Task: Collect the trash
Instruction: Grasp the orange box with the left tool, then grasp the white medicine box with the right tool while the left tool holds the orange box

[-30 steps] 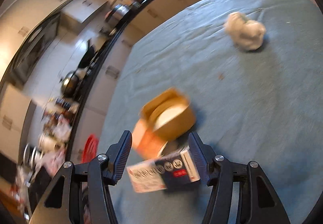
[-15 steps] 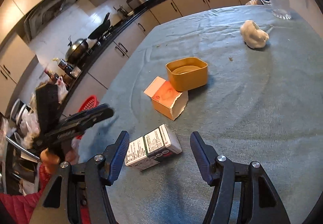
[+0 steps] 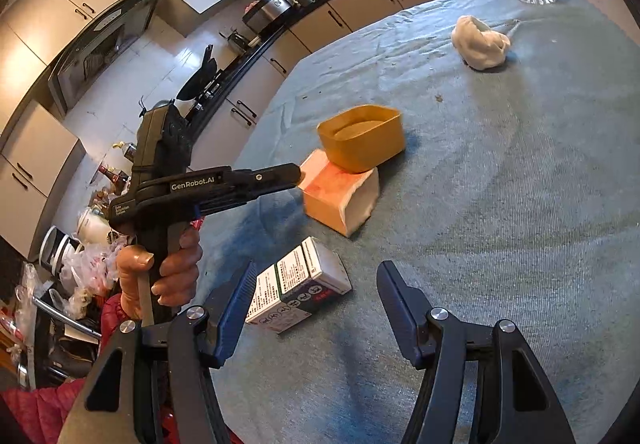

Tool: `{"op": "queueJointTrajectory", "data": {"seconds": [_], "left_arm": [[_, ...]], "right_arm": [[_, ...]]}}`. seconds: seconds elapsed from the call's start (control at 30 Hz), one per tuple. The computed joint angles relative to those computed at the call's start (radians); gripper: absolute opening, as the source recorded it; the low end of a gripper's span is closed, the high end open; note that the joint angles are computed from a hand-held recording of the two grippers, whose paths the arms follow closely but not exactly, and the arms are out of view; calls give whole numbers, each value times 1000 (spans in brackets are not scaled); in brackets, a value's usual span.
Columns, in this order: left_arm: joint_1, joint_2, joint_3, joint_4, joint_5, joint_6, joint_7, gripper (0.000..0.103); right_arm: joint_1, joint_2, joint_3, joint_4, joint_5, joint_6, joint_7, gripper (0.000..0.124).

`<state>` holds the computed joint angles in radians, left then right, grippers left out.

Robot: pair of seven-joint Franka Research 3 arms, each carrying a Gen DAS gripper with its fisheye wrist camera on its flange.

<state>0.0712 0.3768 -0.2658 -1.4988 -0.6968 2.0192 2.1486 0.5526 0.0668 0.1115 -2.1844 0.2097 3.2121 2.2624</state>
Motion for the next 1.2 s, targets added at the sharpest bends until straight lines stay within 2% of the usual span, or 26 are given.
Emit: {"op": "queueJointTrajectory", "data": {"seconds": [0.23, 0.33, 0.37, 0.4, 0.43, 0.47, 0.5, 0.53, 0.57, 0.6, 0.63, 0.73, 0.77, 0.83, 0.87, 0.93, 1.0, 1.07, 1.13, 1.2], "left_arm": [[6, -50, -4, -65, -61, 5, 85, 11], [0, -40, 3, -52, -66, -14, 79, 11], [0, -35, 5, -46, -69, -22, 75, 11], [-2, -32, 6, -46, -68, -18, 70, 11], [-3, -26, 8, -42, -66, -19, 61, 15], [-1, -12, 8, -27, -69, -34, 41, 18], [3, -3, 6, -19, -77, -43, 29, 24], [7, 5, 4, -13, -85, -50, 17, 30], [11, 14, 1, -5, -96, -56, 6, 31], [13, 18, -1, -1, -100, -59, 0, 32], [14, 28, -4, 9, -104, -69, -13, 33], [14, 46, -13, 23, -115, -76, -48, 33], [13, 52, -17, 28, -115, -84, -53, 32], [12, 53, -25, 27, -119, -93, -54, 14], [12, 50, -27, 22, -124, -93, -51, 12], [15, 28, -32, -7, -146, -76, -26, 7], [19, -6, -30, -41, -167, -60, 11, 5], [24, -53, -23, -85, -197, -35, 60, 4], [25, -102, -9, -128, -223, -10, 115, 2], [22, -164, 11, -183, -255, 30, 180, 2]], "right_arm": [[37, -11, -41, -29, -49, 28, 63, 67], [60, -12, -65, -33, -77, 38, 93, 67], [30, -10, -30, -30, -46, 40, 62, 67], [24, -10, -22, -31, -34, 41, 49, 67], [41, -10, -41, -32, -42, 41, 57, 67], [39, -9, -38, -32, -35, 43, 51, 67], [11, -9, -3, -33, -2, 45, 22, 67], [7, -9, 1, -32, 10, 46, 11, 67], [14, -10, -5, -35, 14, 49, 8, 67], [-5, -10, 17, -37, 38, 54, -12, 67], [-53, -10, 73, -37, 82, 60, -52, 67], [-104, -8, 138, -40, 158, 74, -114, 67], [-135, -7, 174, -41, 185, 78, -138, 67], [-163, -5, 211, -39, 226, 81, -171, 67], [-157, -6, 208, -41, 237, 83, -180, 67], [-104, -8, 157, -42, 238, 80, -176, 67], [-59, -9, 112, -43, 231, 80, -165, 67], [-85, -4, 147, -34, 257, 77, -185, 67], [-77, 6, 146, -18, 269, 71, -190, 69], [10, 16, 55, 1, 225, 54, -140, 69]]}}
